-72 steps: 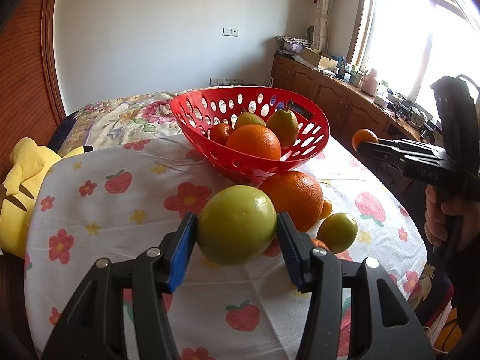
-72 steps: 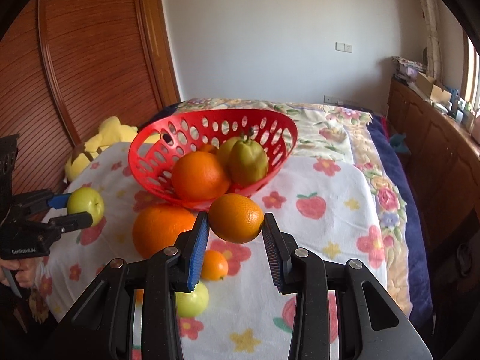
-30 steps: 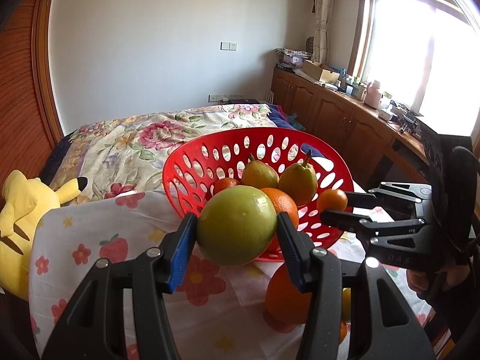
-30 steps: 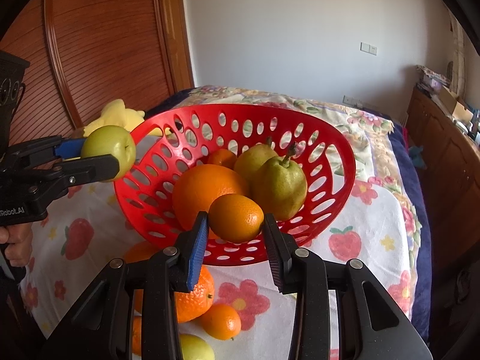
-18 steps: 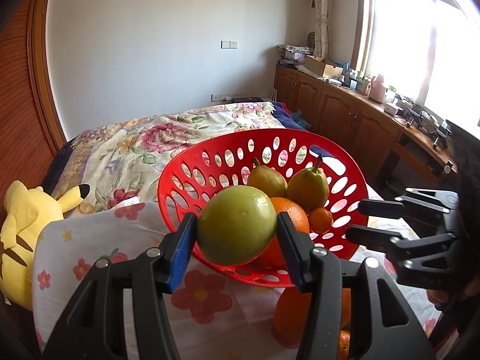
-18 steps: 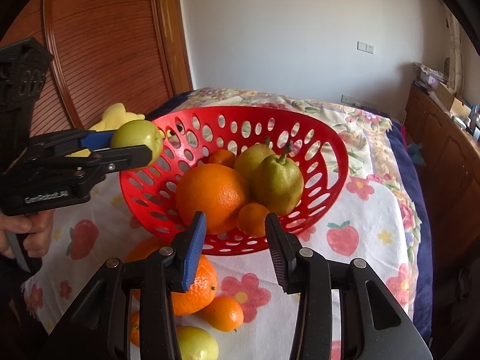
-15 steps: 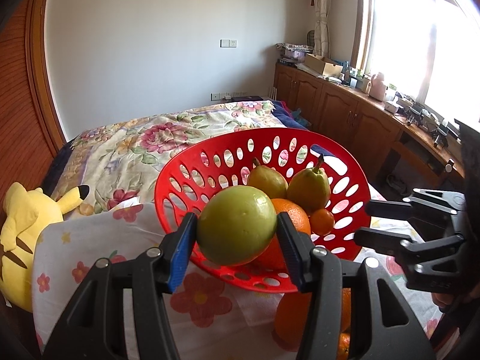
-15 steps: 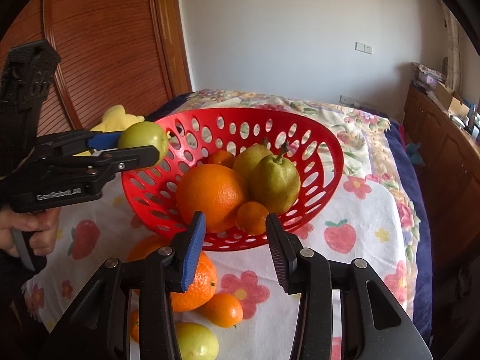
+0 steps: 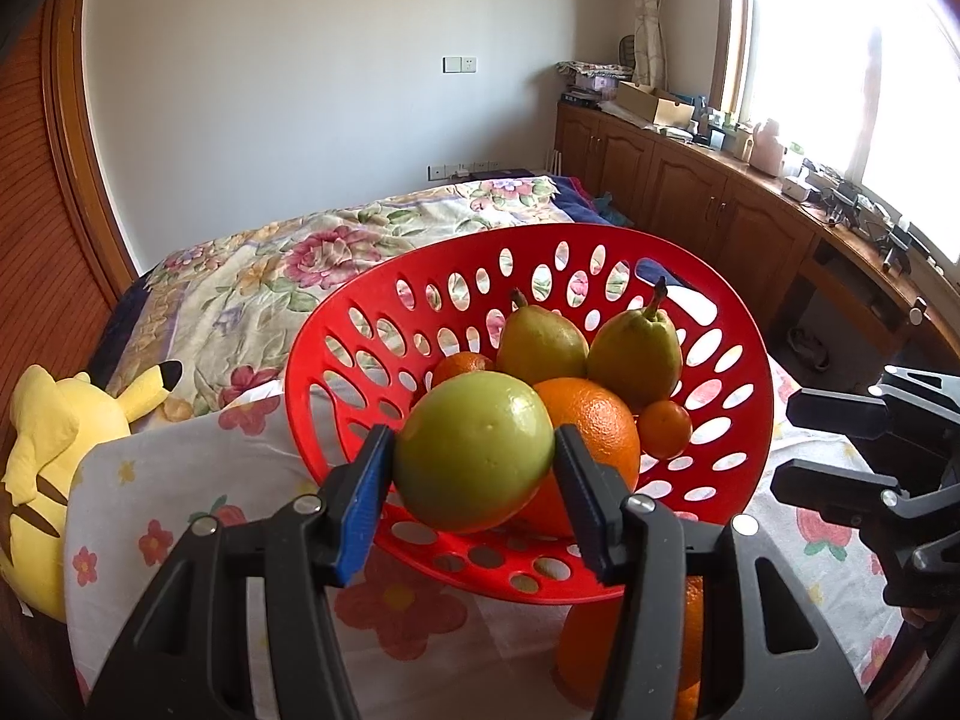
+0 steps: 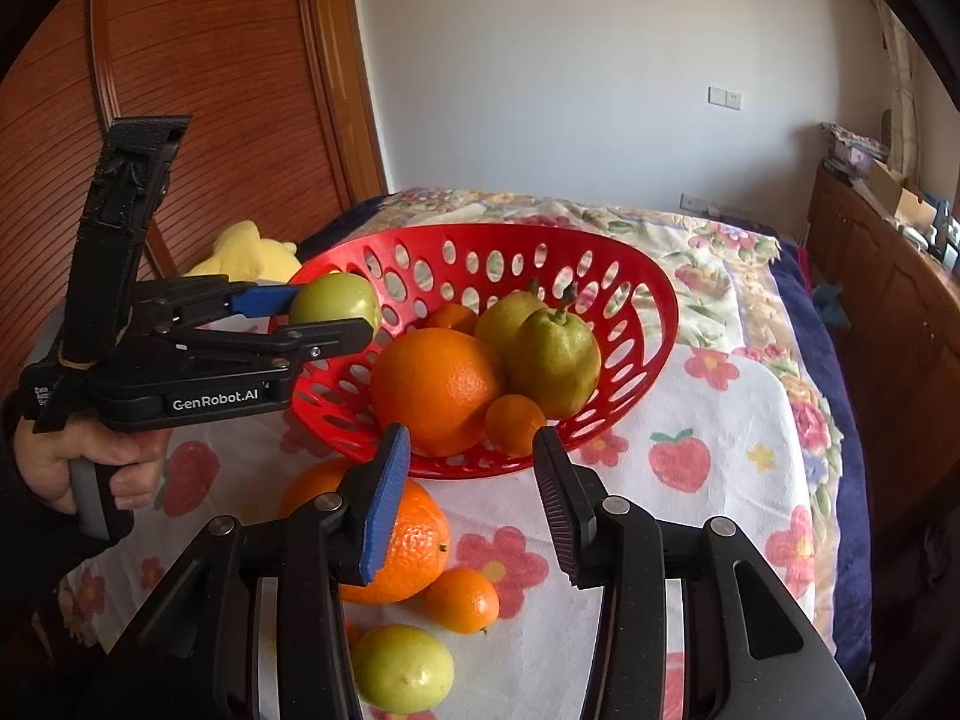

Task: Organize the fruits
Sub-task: 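Lower the pomelo into the red basket and open the left gripper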

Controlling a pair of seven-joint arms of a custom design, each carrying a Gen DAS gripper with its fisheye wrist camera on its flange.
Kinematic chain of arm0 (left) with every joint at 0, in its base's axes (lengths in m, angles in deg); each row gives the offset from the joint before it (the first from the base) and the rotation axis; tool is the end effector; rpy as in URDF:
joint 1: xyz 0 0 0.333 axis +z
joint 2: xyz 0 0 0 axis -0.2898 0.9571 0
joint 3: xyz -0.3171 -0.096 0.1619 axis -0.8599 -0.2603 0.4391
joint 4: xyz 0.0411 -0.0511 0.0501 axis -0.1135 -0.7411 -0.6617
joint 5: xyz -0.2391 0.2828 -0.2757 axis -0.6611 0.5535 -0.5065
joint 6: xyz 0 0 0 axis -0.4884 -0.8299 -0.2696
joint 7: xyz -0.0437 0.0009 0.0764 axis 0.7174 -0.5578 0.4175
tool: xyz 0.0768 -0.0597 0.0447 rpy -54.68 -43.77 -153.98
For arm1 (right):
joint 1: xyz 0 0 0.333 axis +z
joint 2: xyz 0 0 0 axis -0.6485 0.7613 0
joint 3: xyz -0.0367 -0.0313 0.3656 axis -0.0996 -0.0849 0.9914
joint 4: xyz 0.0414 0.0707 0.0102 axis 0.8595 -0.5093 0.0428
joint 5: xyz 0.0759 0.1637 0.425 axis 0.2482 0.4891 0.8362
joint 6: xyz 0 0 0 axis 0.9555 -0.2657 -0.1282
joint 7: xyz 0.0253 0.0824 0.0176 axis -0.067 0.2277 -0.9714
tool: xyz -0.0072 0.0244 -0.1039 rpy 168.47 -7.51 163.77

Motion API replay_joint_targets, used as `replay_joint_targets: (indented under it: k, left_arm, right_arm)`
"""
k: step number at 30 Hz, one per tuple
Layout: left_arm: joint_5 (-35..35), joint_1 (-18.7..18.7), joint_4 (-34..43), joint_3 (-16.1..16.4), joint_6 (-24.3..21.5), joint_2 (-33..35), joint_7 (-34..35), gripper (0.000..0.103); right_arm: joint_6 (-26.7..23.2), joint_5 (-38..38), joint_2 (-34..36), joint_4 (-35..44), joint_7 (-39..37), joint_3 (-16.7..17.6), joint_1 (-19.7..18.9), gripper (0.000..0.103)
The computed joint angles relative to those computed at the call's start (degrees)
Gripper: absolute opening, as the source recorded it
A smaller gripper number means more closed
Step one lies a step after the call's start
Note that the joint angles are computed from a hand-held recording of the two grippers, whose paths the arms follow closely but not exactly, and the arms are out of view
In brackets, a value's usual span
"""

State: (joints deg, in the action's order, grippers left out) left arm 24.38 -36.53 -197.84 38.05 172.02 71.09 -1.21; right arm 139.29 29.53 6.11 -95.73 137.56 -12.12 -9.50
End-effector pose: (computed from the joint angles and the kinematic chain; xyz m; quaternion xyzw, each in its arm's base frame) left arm 0.5556 -0.3621 0.4377 -0.5843 0.7095 -0.3165 0.2346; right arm 0.4939 0.2963 0.4175 -0.7963 0.4495 -0.1791 0.3631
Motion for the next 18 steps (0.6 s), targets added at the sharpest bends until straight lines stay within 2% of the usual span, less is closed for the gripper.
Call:
replay_joint_targets:
  k: [4, 6, 14, 18]
  left_arm:
    - [-1.56, 0.02, 0.84, -0.16, -1.31, 0.55, 1.26, 0.053]
    - [0.0, -0.27, 1.31, 0.54, -1.48, 0.67, -1.43, 0.053]
    - [1.09, 0.25, 1.16, 0.56, -0.85, -0.05, -2.89, 0.054]
    - [1.61, 0.69, -0.54, 0.01, -0.32, -1.64, -3.8, 0.055]
  right_arm:
    - [-0.07, 2.77, -0.17, 0.15, -2.4, -0.22, 0.67, 0.043]
    - [-0.2, 4.53, -0.51, -0.03, -3.9, -0.47, 1.08, 0.044]
    - [-0.03, 1.2, -1.03, -1.03, -0.56, -0.8, 1.23, 0.044]
    - [0.02, 4.24, -1.15, -0.76, -2.81, -1.97, 2.83, 0.044]
